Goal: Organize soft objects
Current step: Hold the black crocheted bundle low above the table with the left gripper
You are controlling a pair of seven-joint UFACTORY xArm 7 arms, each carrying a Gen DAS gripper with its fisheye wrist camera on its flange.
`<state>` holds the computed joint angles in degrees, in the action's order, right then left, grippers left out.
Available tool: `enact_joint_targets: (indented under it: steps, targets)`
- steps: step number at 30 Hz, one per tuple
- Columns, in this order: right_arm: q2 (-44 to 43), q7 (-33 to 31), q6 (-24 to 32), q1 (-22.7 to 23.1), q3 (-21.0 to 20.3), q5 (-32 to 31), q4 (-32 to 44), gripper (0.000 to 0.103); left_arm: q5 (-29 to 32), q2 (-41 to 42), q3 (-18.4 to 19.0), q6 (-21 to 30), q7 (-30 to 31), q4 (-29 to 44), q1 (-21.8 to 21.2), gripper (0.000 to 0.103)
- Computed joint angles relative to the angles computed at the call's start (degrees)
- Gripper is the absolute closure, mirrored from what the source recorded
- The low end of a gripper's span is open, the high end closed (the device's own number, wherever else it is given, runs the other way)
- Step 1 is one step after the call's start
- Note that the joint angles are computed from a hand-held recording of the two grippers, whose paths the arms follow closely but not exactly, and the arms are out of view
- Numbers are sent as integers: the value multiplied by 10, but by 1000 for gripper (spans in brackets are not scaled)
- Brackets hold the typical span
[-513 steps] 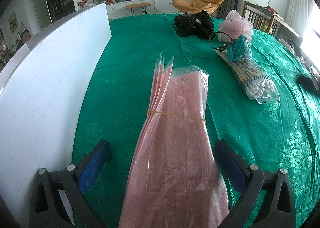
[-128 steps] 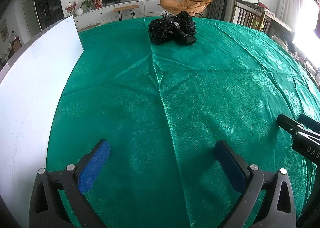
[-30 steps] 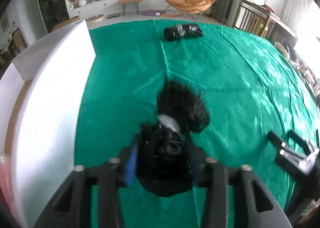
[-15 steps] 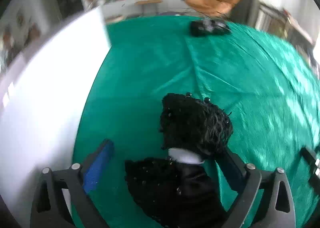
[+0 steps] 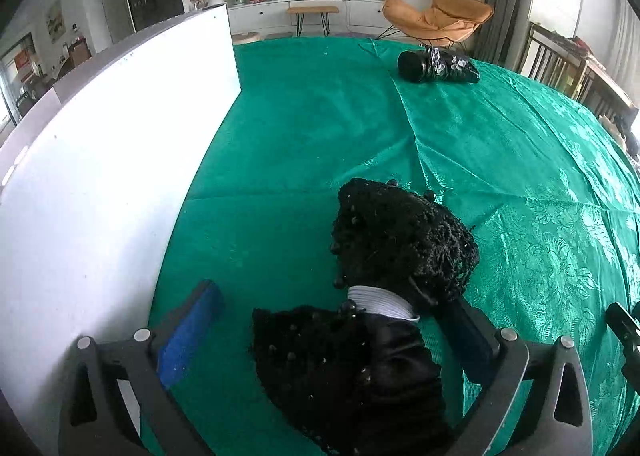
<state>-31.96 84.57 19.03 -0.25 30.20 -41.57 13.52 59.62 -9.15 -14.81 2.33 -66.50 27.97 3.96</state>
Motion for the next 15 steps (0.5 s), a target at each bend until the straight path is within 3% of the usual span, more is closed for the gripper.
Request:
enact_joint_targets:
  steps: [11, 15]
  targets:
    - [0, 1, 1, 2, -2, -2, 0, 15, -9, -1, 2, 0, 9, -1, -3, 0]
    - [1, 2, 1, 1, -1, -2, 0, 15, -60, 1, 30, -21, 98, -11, -25, 0]
